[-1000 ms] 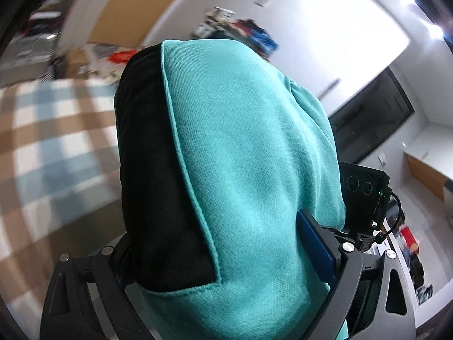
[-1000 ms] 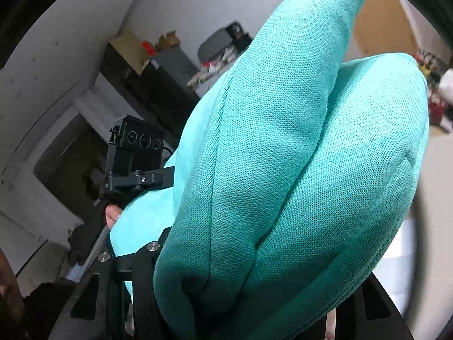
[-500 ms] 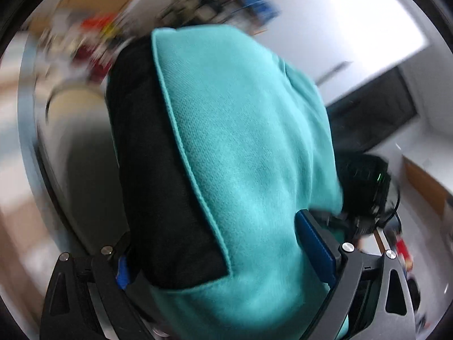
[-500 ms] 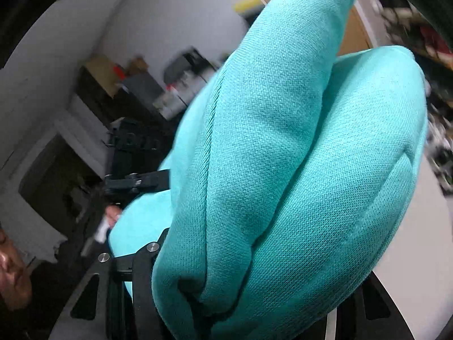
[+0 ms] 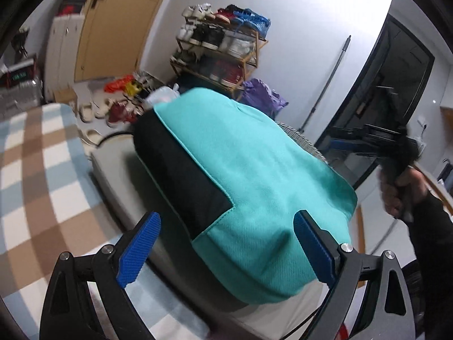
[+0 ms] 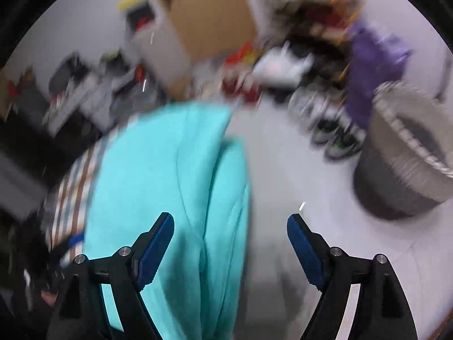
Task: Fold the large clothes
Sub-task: 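Carry the hoodie to the grey bench and lower it with both grippers, then open both grippers and pull them back from the hoodie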
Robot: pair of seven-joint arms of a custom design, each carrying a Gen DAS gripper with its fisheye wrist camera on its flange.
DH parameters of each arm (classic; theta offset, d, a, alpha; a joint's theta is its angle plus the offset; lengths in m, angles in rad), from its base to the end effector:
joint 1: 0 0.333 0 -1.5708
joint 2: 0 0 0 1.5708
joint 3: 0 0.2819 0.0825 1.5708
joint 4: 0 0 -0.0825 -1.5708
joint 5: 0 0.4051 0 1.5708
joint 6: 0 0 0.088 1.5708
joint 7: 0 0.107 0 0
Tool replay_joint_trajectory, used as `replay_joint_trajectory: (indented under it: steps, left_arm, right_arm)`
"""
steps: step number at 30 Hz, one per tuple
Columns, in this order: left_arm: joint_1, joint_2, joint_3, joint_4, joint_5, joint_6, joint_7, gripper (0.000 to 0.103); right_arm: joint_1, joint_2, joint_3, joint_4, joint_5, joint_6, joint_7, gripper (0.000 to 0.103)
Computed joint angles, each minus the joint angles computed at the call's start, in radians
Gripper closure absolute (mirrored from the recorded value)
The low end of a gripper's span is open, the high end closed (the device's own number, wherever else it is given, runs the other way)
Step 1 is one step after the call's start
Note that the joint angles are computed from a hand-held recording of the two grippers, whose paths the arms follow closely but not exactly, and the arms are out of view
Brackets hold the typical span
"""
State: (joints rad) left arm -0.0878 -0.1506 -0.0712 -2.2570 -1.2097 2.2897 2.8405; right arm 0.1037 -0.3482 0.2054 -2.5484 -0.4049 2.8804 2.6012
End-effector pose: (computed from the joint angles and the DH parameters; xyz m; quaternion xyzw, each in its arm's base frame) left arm 0.5330 -0.1073 0.4112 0.3912 -0.7957 0.4615 0.0289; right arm 0.4611 0.1710 0.4177 -0.5361 0.7685 -0.1828 0.2977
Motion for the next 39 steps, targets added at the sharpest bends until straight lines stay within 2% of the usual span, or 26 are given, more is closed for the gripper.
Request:
replay_joint_trajectory:
  steps: [1, 2, 3, 4, 5, 6, 7, 9, 10, 12, 13, 14, 16, 18, 19, 20, 22, 25, 26, 29, 31, 34, 37, 38, 39]
  left_arm:
    - [-0.008, -0.027, -0.006, -0.036, -0.013, 0.026, 0.01, 0.01]
    - [-0.008, -0.037, -0.001, -0.045, -0.018, 0.022, 0.022, 0.01]
    - [-0.004, -0.046, 0.004, -0.053, -0.018, 0.015, 0.033, 0.01]
    - [-0.009, -0.06, -0.002, -0.071, -0.028, 0.035, 0.037, 0.01]
    - [-0.025, -0.065, -0.015, -0.075, -0.043, 0.064, 0.025, 0.01]
    - [-0.026, -0.074, -0.003, -0.084, -0.049, 0.06, 0.026, 0.01]
    - [-0.04, -0.075, -0.008, -0.087, -0.055, 0.077, 0.012, 0.01]
    - [-0.05, -0.079, 0.006, -0.092, -0.035, 0.055, -0.01, 0.01]
    - [-0.063, -0.042, -0.012, -0.058, -0.026, 0.088, -0.053, 0.01]
    - [-0.073, -0.031, -0.03, -0.039, -0.015, 0.105, -0.081, 0.01]
    - [-0.072, -0.04, -0.034, -0.046, -0.01, 0.112, -0.078, 0.01]
    - [-0.073, -0.057, -0.035, -0.058, -0.001, 0.117, -0.078, 0.01]
    - [-0.08, -0.076, -0.023, -0.068, 0.003, 0.105, -0.076, 0.01]
    - [-0.082, -0.091, -0.016, -0.081, 0.003, 0.106, -0.071, 0.01]
    - [-0.085, -0.092, -0.014, -0.083, -0.001, 0.114, -0.065, 0.01]
    - [-0.09, -0.093, -0.01, -0.085, -0.009, 0.12, -0.054, 0.01]
    - [-0.09, -0.091, -0.012, -0.088, -0.009, 0.14, -0.058, 0.01]
    - [-0.092, -0.083, -0.01, -0.085, -0.01, 0.155, -0.055, 0.01]
    - [-0.093, -0.08, -0.013, -0.086, -0.01, 0.171, -0.049, 0.01]
    - [-0.099, -0.079, -0.013, -0.091, -0.019, 0.21, -0.024, 0.01]
    - [-0.102, -0.082, -0.018, -0.097, -0.028, 0.247, 0.009, 0.01]
    - [-0.107, -0.084, -0.02, -0.1, -0.028, 0.299, 0.038, 0.01]
    - [-0.111, -0.095, -0.016, -0.103, -0.025, 0.337, 0.026, 0.01]
    - [-0.11, -0.105, -0.009, -0.105, -0.026, 0.326, 0.011, 0.01]
    - [-0.112, -0.12, 0.006, -0.109, -0.033, 0.3, -0.002, 0.01]
  right_arm:
    - [-0.027, -0.032, 0.04, -0.019, -0.029, 0.013, 0.053, 0.037]
    - [-0.02, -0.043, 0.06, -0.037, 0.012, 0.055, 0.036, 0.059]
    - [0.014, -0.065, 0.045, -0.061, 0.079, 0.071, -0.021, 0.069]
    - [0.056, -0.059, 0.041, -0.055, 0.085, 0.055, -0.008, 0.078]
    - [0.075, -0.044, 0.059, -0.038, 0.047, 0.035, 0.033, 0.075]
    - [0.069, -0.033, 0.092, -0.025, 0.026, 0.016, 0.047, 0.075]
    - [0.074, 0.011, 0.126, 0.014, -0.025, -0.036, 0.071, 0.075]
    - [0.09, 0.086, 0.126, 0.102, -0.026, -0.153, 0.049, 0.075]
    - [0.079, 0.152, 0.131, 0.13, -0.07, -0.206, 0.075, 0.076]
    - [0.08, 0.213, 0.129, 0.154, -0.138, -0.243, 0.16, 0.076]
    - [0.083, 0.25, 0.137, 0.191, -0.196, -0.295, 0.234, 0.077]
    - [0.094, 0.273, 0.133, 0.217, -0.221, -0.327, 0.251, 0.077]
    - [0.125, 0.302, 0.118, 0.275, -0.221, -0.413, 0.206, 0.077]
    - [0.152, 0.293, 0.091, 0.3, -0.157, -0.456, 0.16, 0.077]
    - [0.164, 0.279, 0.078, 0.304, -0.143, -0.467, 0.151, 0.077]
    - [0.171, 0.251, 0.061, 0.296, -0.156, -0.44, 0.167, 0.075]
    - [0.177, 0.22, 0.026, 0.284, -0.209, -0.345, 0.215, 0.073]
    - [0.182, 0.272, -0.02, 0.376, -0.275, -0.308, 0.246, 0.068]
    - [0.186, 0.317, -0.035, 0.435, -0.285, -0.311, 0.234, 0.068]
    - [0.219, 0.476, -0.072, 0.632, -0.311, -0.407, 0.187, 0.068]
    - [0.232, 0.594, -0.094, 0.747, -0.242, -0.468, 0.119, 0.064]
    - [0.291, 0.696, -0.139, 0.843, -0.263, -0.535, 0.144, 0.065]
    - [0.303, 0.654, -0.16, 0.807, -0.177, -0.516, 0.141, 0.065]
    - [0.315, 0.607, -0.166, 0.768, -0.172, -0.514, 0.157, 0.064]
    - [0.338, 0.537, -0.174, 0.696, -0.224, -0.483, 0.216, 0.064]
